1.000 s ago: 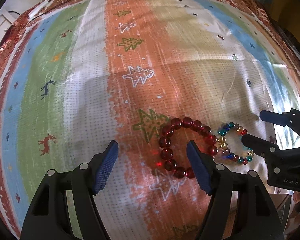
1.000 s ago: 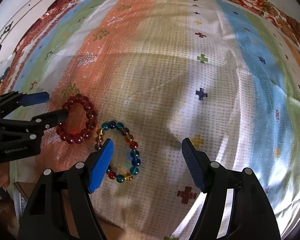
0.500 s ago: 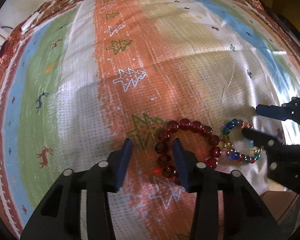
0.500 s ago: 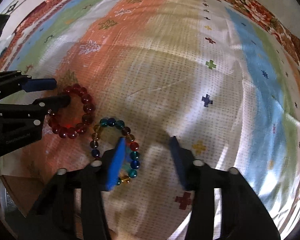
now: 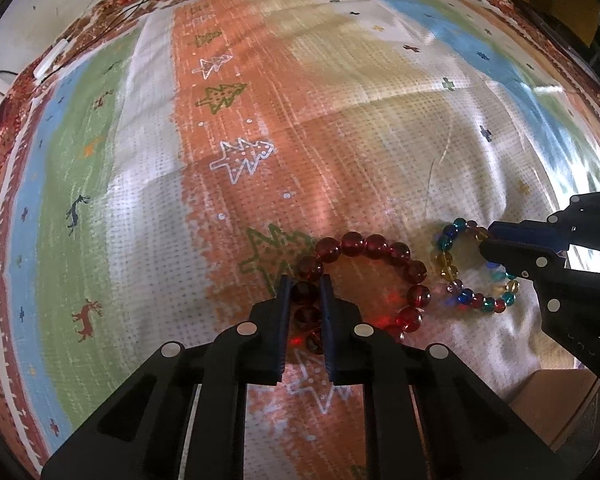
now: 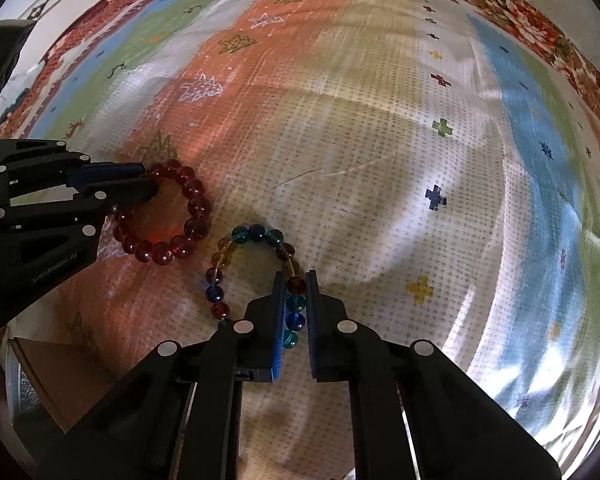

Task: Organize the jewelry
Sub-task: 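Grasp the red bead bracelet with the left tool while the right tool grasps the multicolour bracelet, then carry the red bracelet with the left tool while the right tool carries the multicolour bracelet over the tin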

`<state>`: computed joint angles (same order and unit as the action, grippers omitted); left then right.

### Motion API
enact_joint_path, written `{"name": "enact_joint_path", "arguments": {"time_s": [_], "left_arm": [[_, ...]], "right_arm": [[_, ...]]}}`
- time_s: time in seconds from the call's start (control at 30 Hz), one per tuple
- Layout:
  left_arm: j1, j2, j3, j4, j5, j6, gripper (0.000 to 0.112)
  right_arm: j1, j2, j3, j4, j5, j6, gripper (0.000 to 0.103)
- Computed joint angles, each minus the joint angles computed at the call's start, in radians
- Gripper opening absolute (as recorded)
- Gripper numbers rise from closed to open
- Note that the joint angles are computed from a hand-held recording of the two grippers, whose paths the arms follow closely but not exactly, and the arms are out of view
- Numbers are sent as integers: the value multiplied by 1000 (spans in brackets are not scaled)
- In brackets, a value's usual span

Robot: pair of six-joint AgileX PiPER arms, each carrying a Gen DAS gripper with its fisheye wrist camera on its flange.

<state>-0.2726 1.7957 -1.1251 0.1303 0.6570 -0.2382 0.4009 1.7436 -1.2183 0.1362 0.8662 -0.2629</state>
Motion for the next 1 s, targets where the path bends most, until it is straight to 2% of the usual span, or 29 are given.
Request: {"name": "enact_joint_path", "arguments": {"time_s": [0.6,1.0], "left_arm": [[25,-87,26,-10,-1,-35,13],[22,-198,52,-52,-19,-41,13]], "right_arm": [[-34,-92,6,63,8,-8,10],[-34,-188,17,84,4,-12,10]]}}
